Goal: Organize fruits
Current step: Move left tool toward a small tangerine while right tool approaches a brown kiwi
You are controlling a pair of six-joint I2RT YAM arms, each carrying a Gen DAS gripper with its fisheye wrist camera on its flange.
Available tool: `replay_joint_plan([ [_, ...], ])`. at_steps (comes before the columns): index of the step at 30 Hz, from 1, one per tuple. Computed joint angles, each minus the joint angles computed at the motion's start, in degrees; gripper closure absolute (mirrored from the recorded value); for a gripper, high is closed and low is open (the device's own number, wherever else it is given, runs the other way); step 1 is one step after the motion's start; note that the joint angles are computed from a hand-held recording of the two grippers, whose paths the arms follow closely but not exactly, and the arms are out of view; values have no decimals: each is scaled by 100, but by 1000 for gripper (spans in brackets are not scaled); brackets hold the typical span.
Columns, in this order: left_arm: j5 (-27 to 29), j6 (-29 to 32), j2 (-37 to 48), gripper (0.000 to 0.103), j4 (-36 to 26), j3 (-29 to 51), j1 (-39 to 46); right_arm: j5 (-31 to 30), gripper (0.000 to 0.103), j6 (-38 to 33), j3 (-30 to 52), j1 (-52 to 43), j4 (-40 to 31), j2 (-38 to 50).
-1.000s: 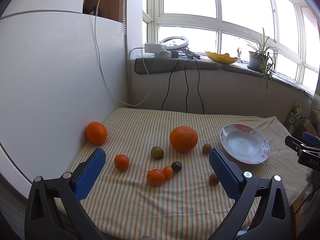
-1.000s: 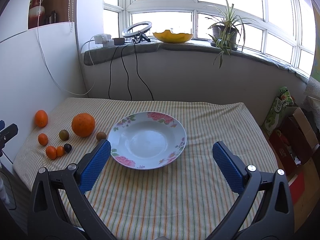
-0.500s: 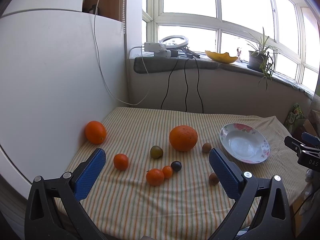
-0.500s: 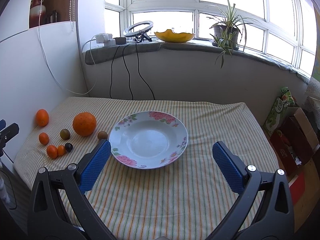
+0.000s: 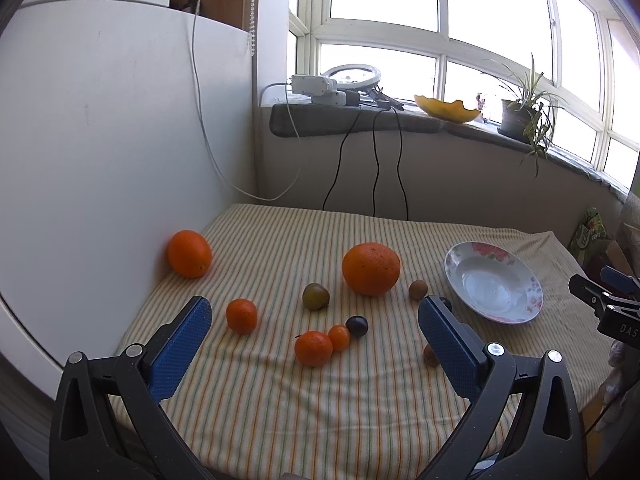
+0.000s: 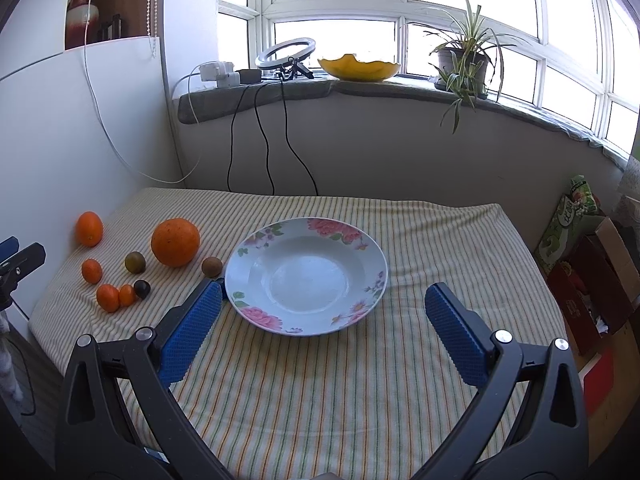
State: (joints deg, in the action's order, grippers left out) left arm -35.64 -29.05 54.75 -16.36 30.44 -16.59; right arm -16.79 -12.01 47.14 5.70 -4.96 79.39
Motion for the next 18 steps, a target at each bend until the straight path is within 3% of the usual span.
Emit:
replay_joint_plan([
  [3,378,77,-101,3,206,-207,325,-107,0,-18,-55,20,122,14],
  [8,1068,167,-176,21,497,-581,842,-494,0,-156,-279,74,462,-31],
  [14,1634,248,167,41,823,-826,1161,-541,1,-431,-213,421,267,181],
  [18,1993,303,454,51,1122,-933,1383,-681,8,-645,-106,668,-37,400],
])
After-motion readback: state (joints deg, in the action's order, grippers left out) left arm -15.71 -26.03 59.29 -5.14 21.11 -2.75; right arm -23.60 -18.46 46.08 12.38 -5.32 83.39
